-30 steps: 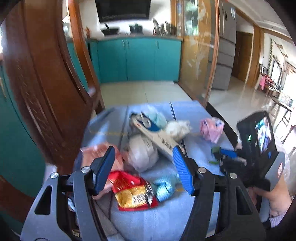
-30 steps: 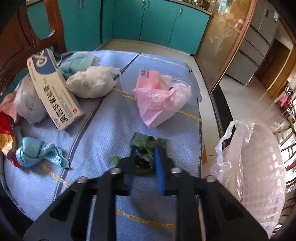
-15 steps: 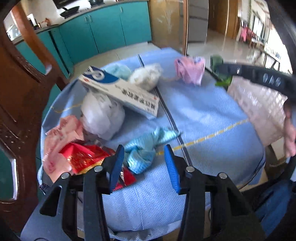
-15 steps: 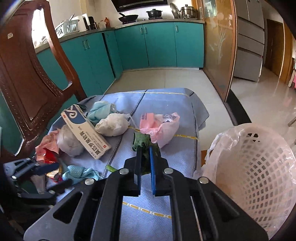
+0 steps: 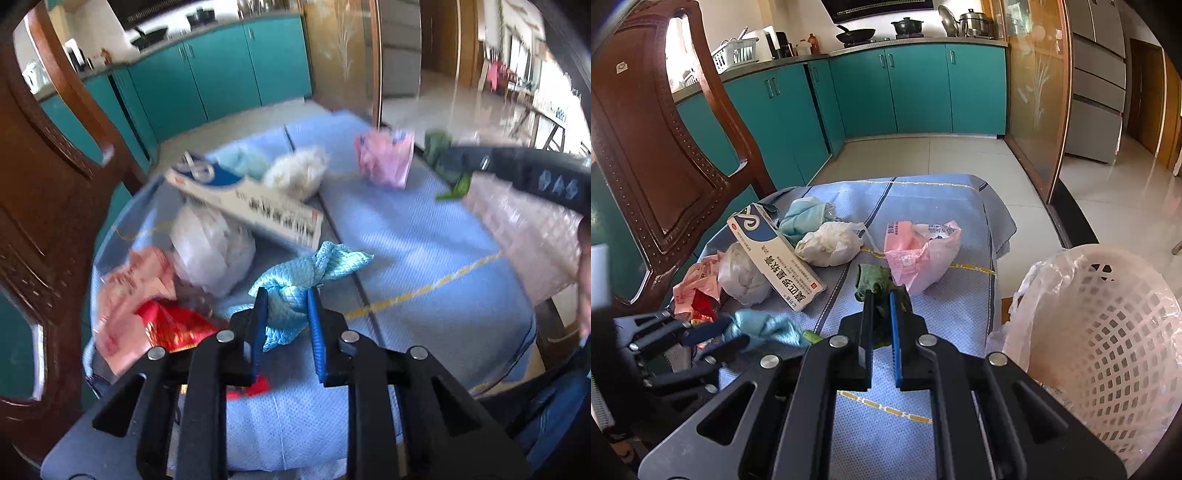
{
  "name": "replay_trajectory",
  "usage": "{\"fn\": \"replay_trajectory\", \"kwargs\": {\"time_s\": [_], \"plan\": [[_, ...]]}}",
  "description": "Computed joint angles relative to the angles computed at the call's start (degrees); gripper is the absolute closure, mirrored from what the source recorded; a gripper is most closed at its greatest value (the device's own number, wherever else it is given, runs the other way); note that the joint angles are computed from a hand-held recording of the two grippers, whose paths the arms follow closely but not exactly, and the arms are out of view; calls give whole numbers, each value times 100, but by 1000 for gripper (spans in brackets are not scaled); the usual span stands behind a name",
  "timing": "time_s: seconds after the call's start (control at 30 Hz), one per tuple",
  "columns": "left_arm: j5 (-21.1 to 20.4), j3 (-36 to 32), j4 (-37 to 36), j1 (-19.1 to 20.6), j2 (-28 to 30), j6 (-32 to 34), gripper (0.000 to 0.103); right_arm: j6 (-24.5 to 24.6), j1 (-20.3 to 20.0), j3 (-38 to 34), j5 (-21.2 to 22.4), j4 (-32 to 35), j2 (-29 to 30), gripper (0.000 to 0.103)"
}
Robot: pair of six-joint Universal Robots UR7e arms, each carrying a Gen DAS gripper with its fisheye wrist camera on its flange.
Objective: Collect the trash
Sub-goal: 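Lift the leaves with the right gripper while the left lifts the rag over the basket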
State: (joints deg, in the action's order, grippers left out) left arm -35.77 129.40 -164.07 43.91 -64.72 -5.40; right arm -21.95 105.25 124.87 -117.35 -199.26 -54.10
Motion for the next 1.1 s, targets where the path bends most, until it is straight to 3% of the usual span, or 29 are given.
{"fn": "replay_trajectory", "kwargs": {"time_s": [0.27,0.37,0.53,1.1], "plan": [[239,459,-2235,-529,41,1084,81,10,14,16,-3,-18,12,94],[312,550,-3230,-653,184,1669,81,-25,33,25,14,-75,33,94],[326,580,-4263,-727,324,2179,81,-97,67,59,109,-180,56,94],[299,598,-4780,-806,327,2040,81,-280,238,291,148,-500,-59,94]]}}
